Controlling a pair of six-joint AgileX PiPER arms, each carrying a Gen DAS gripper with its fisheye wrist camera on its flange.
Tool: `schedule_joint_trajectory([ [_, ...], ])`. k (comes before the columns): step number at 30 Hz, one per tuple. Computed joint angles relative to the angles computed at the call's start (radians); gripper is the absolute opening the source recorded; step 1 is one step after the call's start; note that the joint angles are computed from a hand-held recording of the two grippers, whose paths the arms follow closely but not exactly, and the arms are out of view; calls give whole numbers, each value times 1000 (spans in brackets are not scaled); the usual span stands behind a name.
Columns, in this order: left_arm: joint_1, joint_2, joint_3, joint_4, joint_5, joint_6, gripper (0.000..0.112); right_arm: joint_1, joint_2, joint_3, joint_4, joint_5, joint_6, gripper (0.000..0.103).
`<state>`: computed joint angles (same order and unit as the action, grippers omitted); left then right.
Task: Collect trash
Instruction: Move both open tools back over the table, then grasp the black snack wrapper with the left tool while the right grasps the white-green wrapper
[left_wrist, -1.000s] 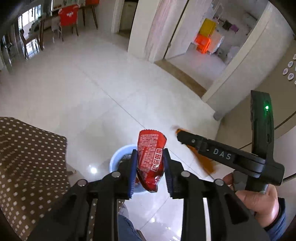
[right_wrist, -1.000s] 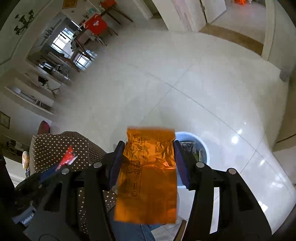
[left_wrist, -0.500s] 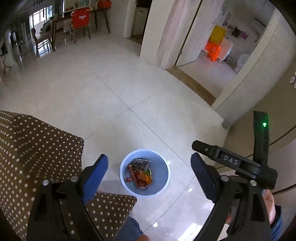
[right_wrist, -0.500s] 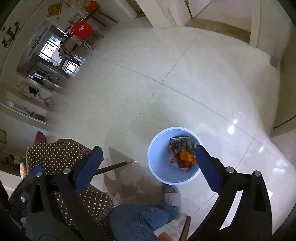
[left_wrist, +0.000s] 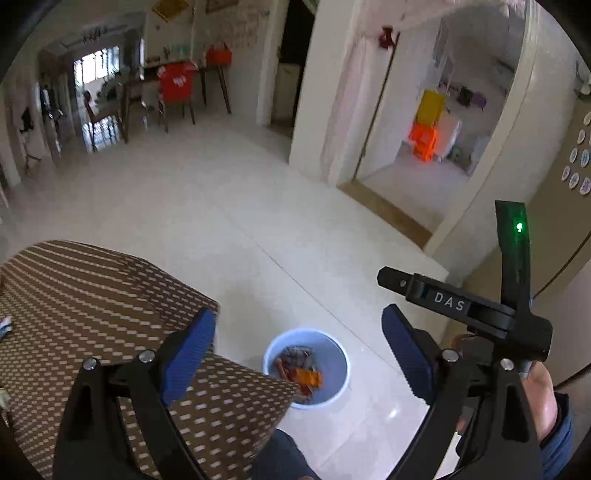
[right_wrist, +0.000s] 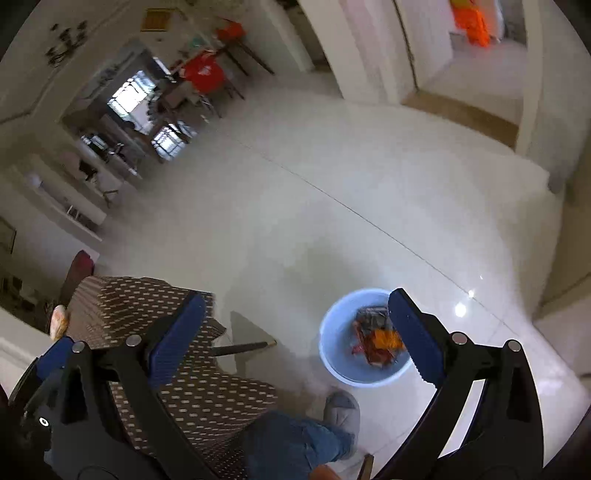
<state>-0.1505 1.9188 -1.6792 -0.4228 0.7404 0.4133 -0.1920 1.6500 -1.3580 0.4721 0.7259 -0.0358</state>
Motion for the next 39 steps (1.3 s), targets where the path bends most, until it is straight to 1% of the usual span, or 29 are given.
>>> schedule_joint_trajectory([
  [3, 37, -80, 81, -12, -51, 39, 90, 60, -28, -31, -36, 4, 43, 97],
  [6, 81, -185, 188, 5, -129, 78, 90, 125, -52, -58, -61, 2, 71, 97],
  [9, 137, -253, 242, -20, -149, 123, 91, 204, -52, -120, -106, 21, 121, 97],
  [12, 234, -324, 288, -107, -148, 214, 91, 289, -57, -159, -148, 18, 159, 97],
  [15, 295, -371, 324, -124, -182, 253, 91, 395, -43, -225, -244, 29, 223, 97],
  [17, 344, -405, 355, -128, -201, 280, 91, 461, -31, -260, -282, 32, 247, 97],
  [20, 448, -432, 380, -182, -187, 350, 91, 551, 8, -338, -308, 52, 268, 97],
  [22, 528, -436, 400, -226, -178, 406, 91, 611, 36, -378, -324, 54, 277, 97],
  [24, 606, -414, 388, -271, -142, 460, 91, 660, 71, -418, -321, 61, 272, 97],
  [26, 689, -381, 378, -318, -112, 526, 91, 705, 116, -471, -315, 82, 269, 97],
  [28, 758, -349, 367, -361, -85, 592, 91, 763, 164, -532, -349, 109, 292, 97],
  [30, 813, -316, 348, -385, -60, 640, 91, 807, 213, -590, -370, 135, 296, 97],
  [31, 839, -293, 334, -390, -50, 666, 91, 821, 222, -590, -371, 133, 295, 97],
  [33, 876, -244, 306, -389, -31, 710, 91, 847, 258, -626, -382, 152, 302, 97],
  [37, 921, -155, 280, -360, -49, 802, 91, 882, 327, -701, -390, 193, 305, 97],
  [39, 920, -113, 255, -315, -50, 806, 91, 899, 364, -742, -394, 213, 312, 97],
])
